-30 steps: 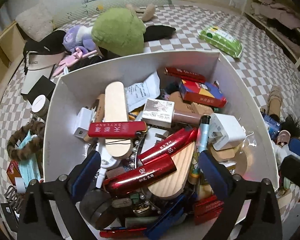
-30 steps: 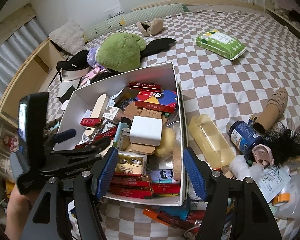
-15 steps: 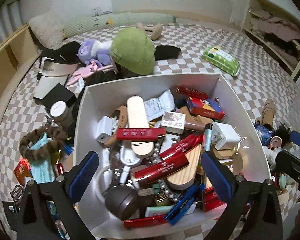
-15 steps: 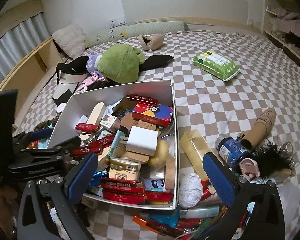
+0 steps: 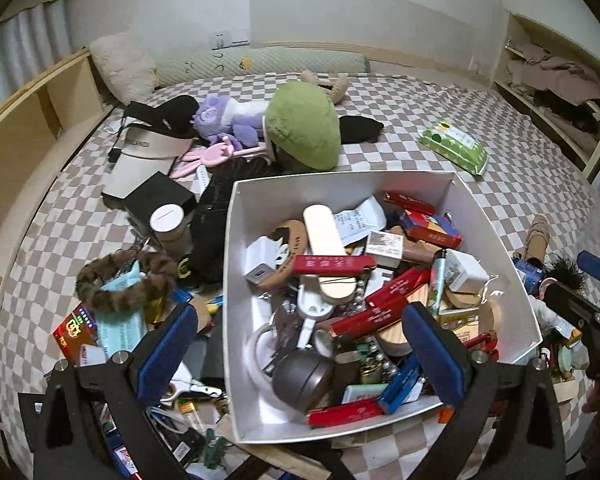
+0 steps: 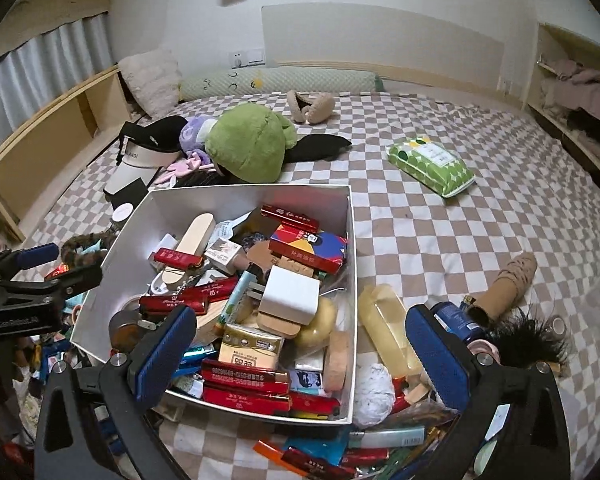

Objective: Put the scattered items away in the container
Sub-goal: 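Lift both tools up and out of the white box, then move the left tool back toward the scattered items beside the box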

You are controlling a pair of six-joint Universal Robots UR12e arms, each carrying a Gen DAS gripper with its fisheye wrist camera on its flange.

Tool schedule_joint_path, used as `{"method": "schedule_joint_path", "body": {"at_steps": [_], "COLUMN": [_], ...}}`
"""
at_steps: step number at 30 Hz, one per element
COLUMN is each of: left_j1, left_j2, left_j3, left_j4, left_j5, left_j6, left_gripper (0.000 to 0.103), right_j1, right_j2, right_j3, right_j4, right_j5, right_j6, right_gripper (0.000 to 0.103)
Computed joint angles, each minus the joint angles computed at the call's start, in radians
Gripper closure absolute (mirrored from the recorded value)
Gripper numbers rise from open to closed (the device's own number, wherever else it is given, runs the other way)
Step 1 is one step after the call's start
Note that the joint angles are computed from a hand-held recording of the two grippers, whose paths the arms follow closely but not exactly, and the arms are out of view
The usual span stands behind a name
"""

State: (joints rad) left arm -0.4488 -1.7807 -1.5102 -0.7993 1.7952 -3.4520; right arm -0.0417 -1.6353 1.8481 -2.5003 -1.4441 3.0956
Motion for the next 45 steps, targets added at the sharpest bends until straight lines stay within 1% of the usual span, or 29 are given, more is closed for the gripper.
{"method": "schedule_joint_path", "body": {"at_steps": [3, 7, 9, 11, 13, 17, 24, 31, 36, 38, 42, 45], "left_j1": [0.007, 0.012, 0.015, 0.017, 0.020, 0.025, 0.024, 0.028, 0.031, 0.034, 0.041, 0.041], "left_j2": [0.013, 0.027, 0.032, 0.037, 0.042, 0.053, 0.071, 0.096, 0.118, 0.128, 0.148, 0.159], "left_j3": [-0.015, -0.030, -0.036, -0.042, -0.046, -0.058, -0.080, -0.111, -0.141, -0.153, -0.175, -0.191], "left_j4": [0.011, 0.018, 0.019, 0.022, 0.022, 0.028, 0.030, 0.057, 0.127, 0.156, 0.187, 0.205], "left_j5": [0.002, 0.009, 0.013, 0.013, 0.013, 0.008, 0.013, 0.005, 0.014, 0.008, -0.009, -0.014], "left_j6": [-0.006, -0.014, -0.017, -0.016, -0.015, -0.009, 0.045, 0.086, 0.088, 0.085, 0.082, 0.098], "left_gripper": [0.000, 0.000, 0.000, 0.000, 0.000, 0.000, 0.000, 0.000, 0.000, 0.000, 0.000, 0.000], "right_j1": [0.003, 0.020, 0.025, 0.026, 0.025, 0.018, 0.019, -0.005, -0.023, -0.029, -0.037, -0.036], "right_j2": [0.001, 0.005, 0.008, 0.009, 0.009, 0.007, 0.000, -0.022, -0.042, -0.049, -0.071, -0.092], "right_j3": [-0.004, -0.008, -0.017, -0.020, -0.020, -0.018, -0.014, 0.001, 0.021, 0.023, 0.040, 0.076], "right_j4": [0.011, 0.015, 0.043, 0.049, 0.045, 0.059, 0.075, 0.053, 0.002, 0.012, 0.011, -0.070], "right_j5": [0.008, -0.035, -0.050, -0.059, -0.060, -0.038, -0.028, 0.021, 0.044, 0.053, 0.067, 0.047], "right_j6": [0.007, -0.007, -0.010, -0.007, -0.005, -0.014, -0.044, -0.026, -0.012, -0.008, -0.037, -0.056], "right_gripper": [0.000, 0.000, 0.000, 0.000, 0.000, 0.000, 0.000, 0.000, 0.000, 0.000, 0.000, 0.000]}}
